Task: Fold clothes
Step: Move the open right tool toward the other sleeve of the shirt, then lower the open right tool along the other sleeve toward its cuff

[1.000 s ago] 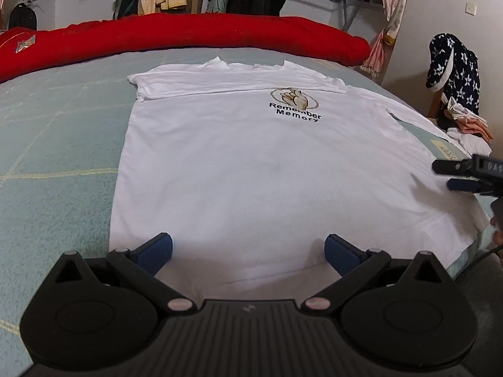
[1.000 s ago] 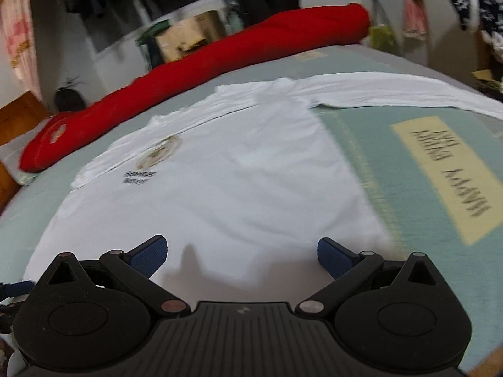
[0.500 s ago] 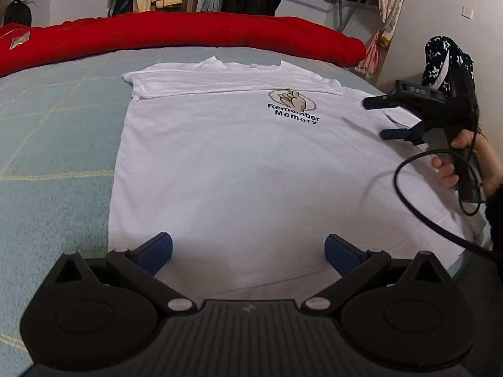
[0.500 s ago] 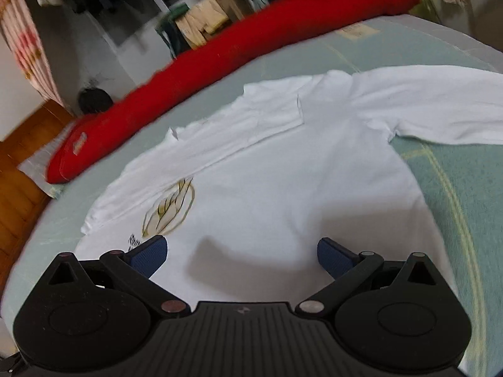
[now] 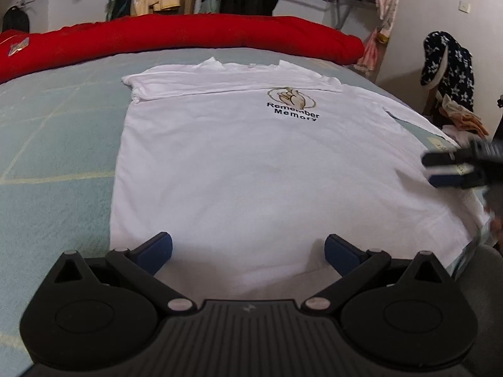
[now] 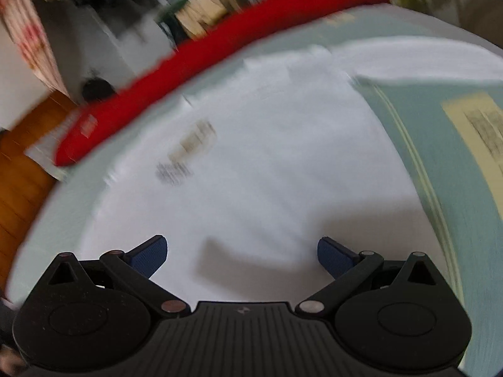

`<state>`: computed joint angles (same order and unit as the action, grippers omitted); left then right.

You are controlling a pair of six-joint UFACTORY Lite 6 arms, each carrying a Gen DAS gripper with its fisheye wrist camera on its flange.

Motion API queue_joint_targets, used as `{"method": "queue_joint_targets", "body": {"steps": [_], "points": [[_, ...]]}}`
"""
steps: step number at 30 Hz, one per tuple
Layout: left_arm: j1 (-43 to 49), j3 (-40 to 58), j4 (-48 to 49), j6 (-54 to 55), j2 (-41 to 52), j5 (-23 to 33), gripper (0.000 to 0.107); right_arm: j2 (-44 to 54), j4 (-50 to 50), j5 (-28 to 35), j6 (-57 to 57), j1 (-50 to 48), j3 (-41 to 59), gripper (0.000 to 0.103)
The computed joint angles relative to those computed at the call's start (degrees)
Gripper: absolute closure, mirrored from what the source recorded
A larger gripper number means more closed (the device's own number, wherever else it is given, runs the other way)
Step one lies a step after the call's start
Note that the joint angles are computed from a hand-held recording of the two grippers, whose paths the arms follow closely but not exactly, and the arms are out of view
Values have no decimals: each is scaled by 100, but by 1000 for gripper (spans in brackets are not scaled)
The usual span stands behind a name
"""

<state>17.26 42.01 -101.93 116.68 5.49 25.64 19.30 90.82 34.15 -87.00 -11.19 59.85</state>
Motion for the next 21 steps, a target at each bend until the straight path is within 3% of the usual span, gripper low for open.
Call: {"method": "queue_joint_targets", "body": {"steps": [2,7,13,16,18,21], "points": [[89,-214,187,-124,-306,129,5,-523,684,-136,-793,42,-743,0],[-32,-201,20,69,-494,200,5,-976,1532,-119,-1522,-32,-1504,0],[-228,110,6,-322,151,-132,5,-985,2079,-691,-2120,329,-1494,0],[-158,-233,-537,436,-63,46,5,-1028,2851,-810,-3077,515,-1669,0],[-108,-149,-174,48,-81,52,5,-1049,3130,-887,-3504,608,-1723,0],[-54,91,391,-773,-59,121,5,-1086,2796,-991,-3249,607,-1649,0]]}}
